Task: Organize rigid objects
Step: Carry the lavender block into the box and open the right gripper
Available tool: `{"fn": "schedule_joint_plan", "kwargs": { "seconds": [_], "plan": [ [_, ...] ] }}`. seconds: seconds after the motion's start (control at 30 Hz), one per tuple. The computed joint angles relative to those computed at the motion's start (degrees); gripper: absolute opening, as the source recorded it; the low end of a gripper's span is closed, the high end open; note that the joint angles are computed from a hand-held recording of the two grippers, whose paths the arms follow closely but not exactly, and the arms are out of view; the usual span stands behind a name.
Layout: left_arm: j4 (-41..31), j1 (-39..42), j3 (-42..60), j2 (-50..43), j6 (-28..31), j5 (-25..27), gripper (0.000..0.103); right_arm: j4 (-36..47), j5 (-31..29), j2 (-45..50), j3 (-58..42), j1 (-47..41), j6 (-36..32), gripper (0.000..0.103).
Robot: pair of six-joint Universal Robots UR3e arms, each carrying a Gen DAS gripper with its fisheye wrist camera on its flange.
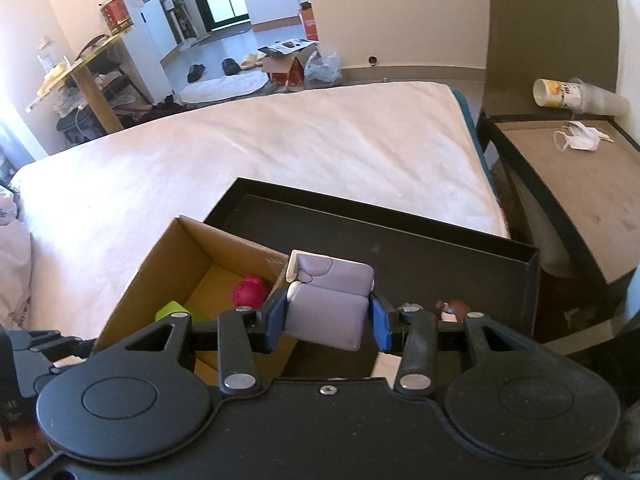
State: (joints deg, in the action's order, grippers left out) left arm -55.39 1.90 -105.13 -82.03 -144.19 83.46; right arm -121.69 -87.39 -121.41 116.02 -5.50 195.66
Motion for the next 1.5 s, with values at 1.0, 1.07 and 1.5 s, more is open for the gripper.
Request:
{"fn": "schedule_joint_plan", "kwargs": {
  "seconds": [1.0, 1.07, 1.5],
  "plan": [
    [-3.18, 2.5, 1.74, -0.76, 1.37, -3.54, 0.013, -17.12, 3.82, 27.39, -8.86, 11.36, 10.6, 0.043],
    [-3.48, 2.82, 1.86, -0.84, 1.23, -3.9, 0.013, -17.65, 3.46, 28.78, -9.3, 11.92, 11.12, 0.043],
    [-4.89, 3.1, 2.4, -1.52, 0.99, -4.09, 0.013, -20.56, 3.22, 33.26, -9.91, 12.08, 15.66, 0.046]
  ]
}}
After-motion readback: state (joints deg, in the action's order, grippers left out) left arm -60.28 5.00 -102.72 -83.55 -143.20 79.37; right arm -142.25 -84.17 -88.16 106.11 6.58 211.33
